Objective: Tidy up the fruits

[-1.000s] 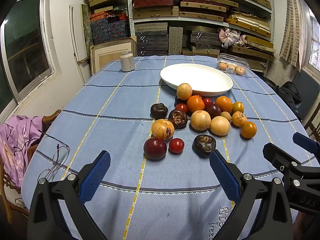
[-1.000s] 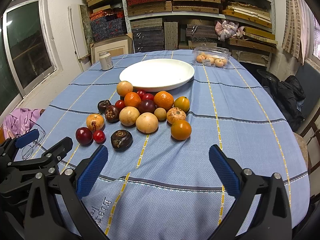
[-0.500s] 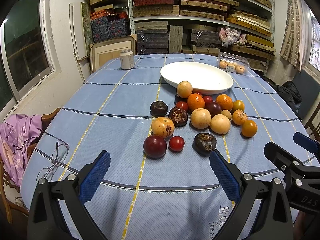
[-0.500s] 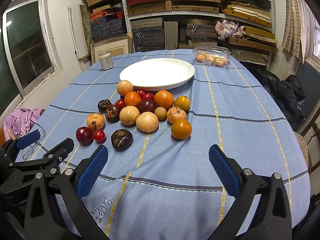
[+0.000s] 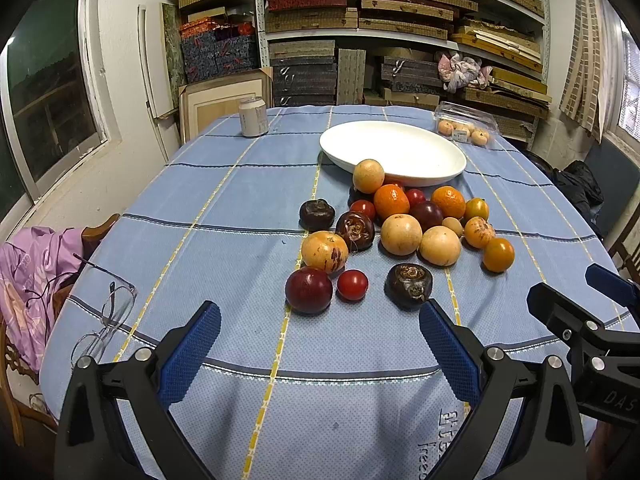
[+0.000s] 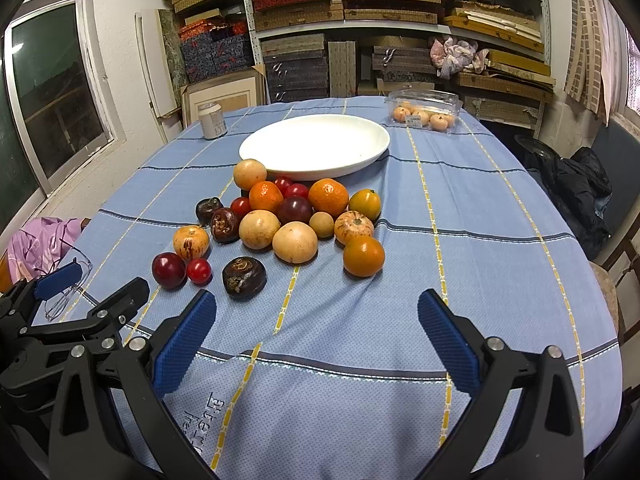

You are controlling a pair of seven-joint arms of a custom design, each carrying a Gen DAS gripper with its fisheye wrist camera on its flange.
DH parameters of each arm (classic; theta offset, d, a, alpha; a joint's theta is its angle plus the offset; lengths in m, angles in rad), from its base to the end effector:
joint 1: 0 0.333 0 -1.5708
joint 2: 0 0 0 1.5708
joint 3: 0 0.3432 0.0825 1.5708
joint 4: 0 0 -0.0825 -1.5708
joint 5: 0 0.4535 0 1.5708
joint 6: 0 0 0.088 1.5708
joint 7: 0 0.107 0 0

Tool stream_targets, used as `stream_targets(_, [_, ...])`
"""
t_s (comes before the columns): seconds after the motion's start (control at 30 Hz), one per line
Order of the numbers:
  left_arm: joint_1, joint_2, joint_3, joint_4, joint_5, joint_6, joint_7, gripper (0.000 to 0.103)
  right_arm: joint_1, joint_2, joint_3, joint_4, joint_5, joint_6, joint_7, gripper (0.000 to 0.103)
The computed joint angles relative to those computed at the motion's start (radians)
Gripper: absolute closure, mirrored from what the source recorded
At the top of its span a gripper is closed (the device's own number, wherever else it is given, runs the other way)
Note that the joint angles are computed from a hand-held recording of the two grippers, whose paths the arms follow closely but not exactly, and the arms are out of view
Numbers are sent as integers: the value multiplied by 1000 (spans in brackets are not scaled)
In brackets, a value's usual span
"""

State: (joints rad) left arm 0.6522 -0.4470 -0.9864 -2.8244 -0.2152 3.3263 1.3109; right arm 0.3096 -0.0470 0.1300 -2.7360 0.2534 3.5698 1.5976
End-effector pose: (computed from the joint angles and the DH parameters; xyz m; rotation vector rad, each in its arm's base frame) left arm 0.4316 -0.1045 0.3404 -1.7419 1.6521 -0.6843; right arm 0.4421 0.1732 0.3060 -1.7602 1.5362 -0.5750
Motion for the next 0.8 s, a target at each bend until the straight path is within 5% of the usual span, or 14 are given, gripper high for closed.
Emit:
stream_targets(0.67, [-3, 2, 8, 3, 10, -5, -4, 3, 10, 17, -13, 3, -19, 7, 21, 4])
stream_targets(0.8, [24, 7, -30, 0, 5, 8, -9, 3, 10, 24, -16, 7, -30, 4, 31, 4])
